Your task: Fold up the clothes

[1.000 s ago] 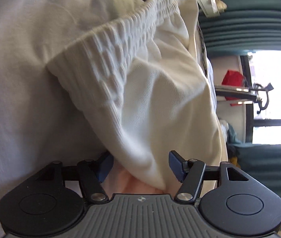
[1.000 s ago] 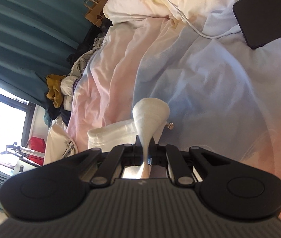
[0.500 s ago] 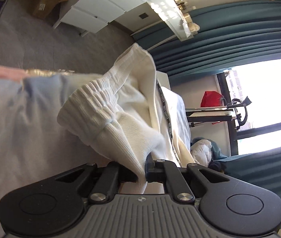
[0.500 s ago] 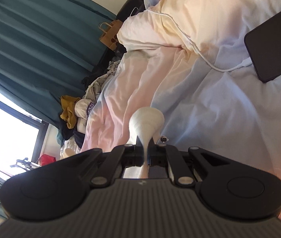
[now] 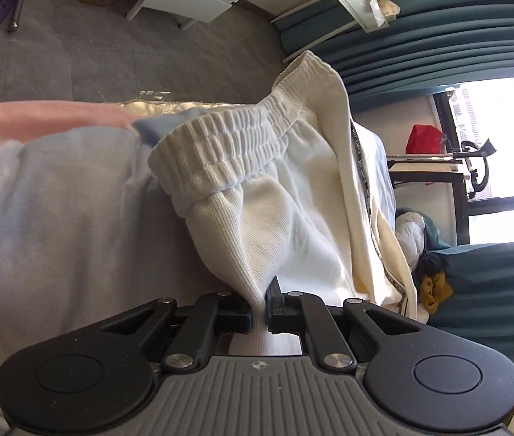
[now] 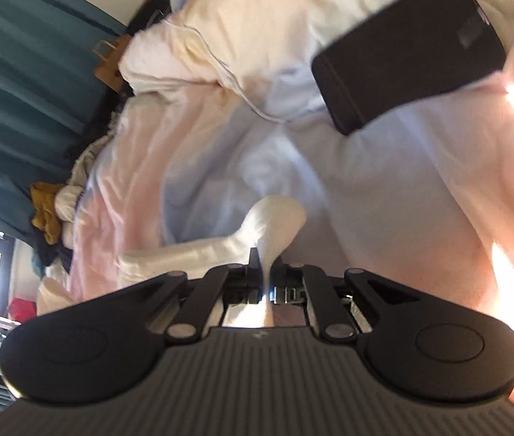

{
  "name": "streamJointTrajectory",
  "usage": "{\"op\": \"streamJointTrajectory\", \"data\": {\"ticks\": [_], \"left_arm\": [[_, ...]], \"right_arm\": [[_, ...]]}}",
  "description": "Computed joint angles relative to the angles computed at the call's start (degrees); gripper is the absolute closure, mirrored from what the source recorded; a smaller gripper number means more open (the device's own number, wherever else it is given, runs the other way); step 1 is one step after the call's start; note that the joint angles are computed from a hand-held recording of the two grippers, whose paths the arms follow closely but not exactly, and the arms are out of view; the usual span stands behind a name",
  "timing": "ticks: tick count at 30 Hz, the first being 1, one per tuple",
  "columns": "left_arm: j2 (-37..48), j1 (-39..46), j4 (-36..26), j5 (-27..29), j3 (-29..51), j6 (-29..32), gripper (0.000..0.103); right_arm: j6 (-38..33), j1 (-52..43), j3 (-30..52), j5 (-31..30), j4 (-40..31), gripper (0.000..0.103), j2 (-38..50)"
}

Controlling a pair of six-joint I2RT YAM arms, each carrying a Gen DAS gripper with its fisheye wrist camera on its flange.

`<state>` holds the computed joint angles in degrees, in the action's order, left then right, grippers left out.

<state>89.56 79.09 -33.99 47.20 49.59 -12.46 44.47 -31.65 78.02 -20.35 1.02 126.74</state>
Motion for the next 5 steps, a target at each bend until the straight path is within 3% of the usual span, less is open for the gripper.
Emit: {"op": "streamJointTrajectory", "data": {"ticks": [3, 5], "left_arm": [[-2.2, 0.6, -0.6, 0.7, -1.3, 4.9, 0.080], [-4.5, 1.8, -1.6, 1.5, -2.2, 8.9, 0.058]], "right_arm": [[-0.1, -0.2, 0.8, 0.2, -2.1, 0.093, 0.5], [-0.7, 0.1, -0.4, 1.7, -1.0, 0.091, -0.8]]}}
